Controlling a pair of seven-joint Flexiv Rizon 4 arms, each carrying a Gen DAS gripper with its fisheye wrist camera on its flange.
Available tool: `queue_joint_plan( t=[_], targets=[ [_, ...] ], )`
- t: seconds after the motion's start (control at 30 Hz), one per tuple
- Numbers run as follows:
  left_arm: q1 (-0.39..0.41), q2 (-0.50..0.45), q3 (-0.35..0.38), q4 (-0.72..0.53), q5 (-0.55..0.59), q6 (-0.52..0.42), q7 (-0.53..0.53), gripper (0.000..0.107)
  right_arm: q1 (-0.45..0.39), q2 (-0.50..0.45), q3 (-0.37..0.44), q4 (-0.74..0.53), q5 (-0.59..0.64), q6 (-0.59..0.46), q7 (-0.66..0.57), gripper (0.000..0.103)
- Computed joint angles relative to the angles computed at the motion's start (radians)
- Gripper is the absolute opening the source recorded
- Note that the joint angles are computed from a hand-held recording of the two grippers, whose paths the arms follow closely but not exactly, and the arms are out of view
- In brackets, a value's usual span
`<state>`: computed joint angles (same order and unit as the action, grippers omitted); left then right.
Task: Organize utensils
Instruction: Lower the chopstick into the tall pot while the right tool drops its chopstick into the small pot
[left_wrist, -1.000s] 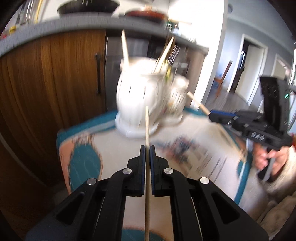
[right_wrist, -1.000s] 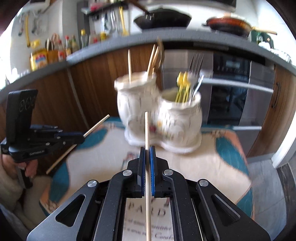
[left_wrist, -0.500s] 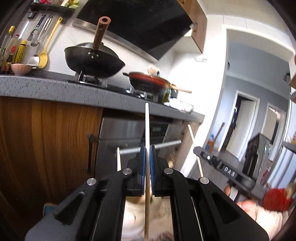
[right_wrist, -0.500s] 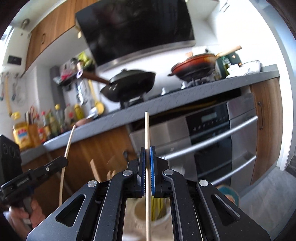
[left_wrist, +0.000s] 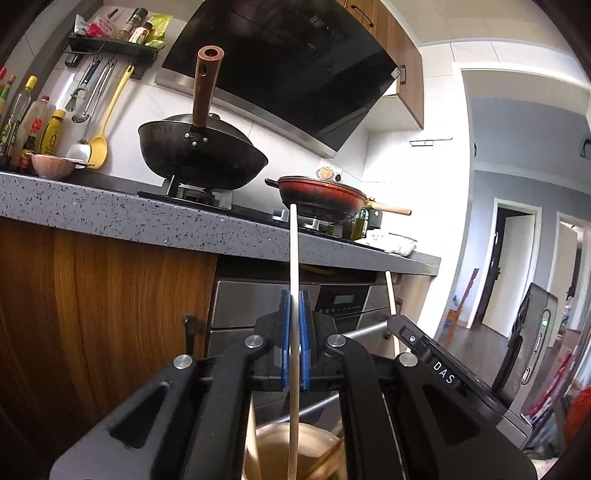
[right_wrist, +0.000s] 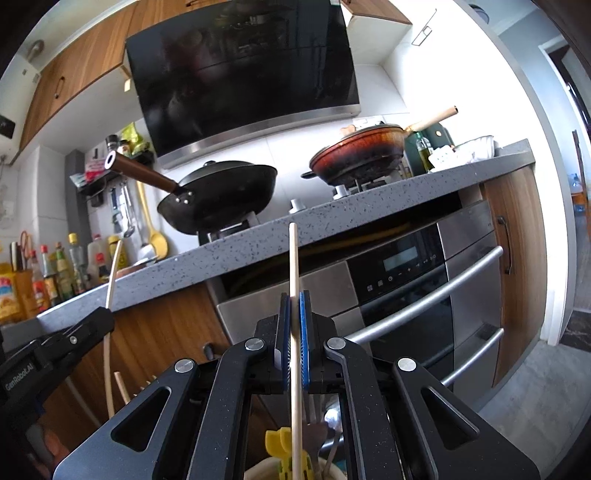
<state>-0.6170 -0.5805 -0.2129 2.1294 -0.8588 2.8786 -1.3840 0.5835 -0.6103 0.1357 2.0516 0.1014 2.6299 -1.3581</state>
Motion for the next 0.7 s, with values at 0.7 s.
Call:
queue_joint_plan(
  t=[0.7],
  targets=[
    [-0.086,0.045,-0.017,0.170,-0.119,-0.058,-0.032,0.004,-0.059,0.025,0.030,0.221,-0.126,0.040,-0.041,0.006]
  ],
)
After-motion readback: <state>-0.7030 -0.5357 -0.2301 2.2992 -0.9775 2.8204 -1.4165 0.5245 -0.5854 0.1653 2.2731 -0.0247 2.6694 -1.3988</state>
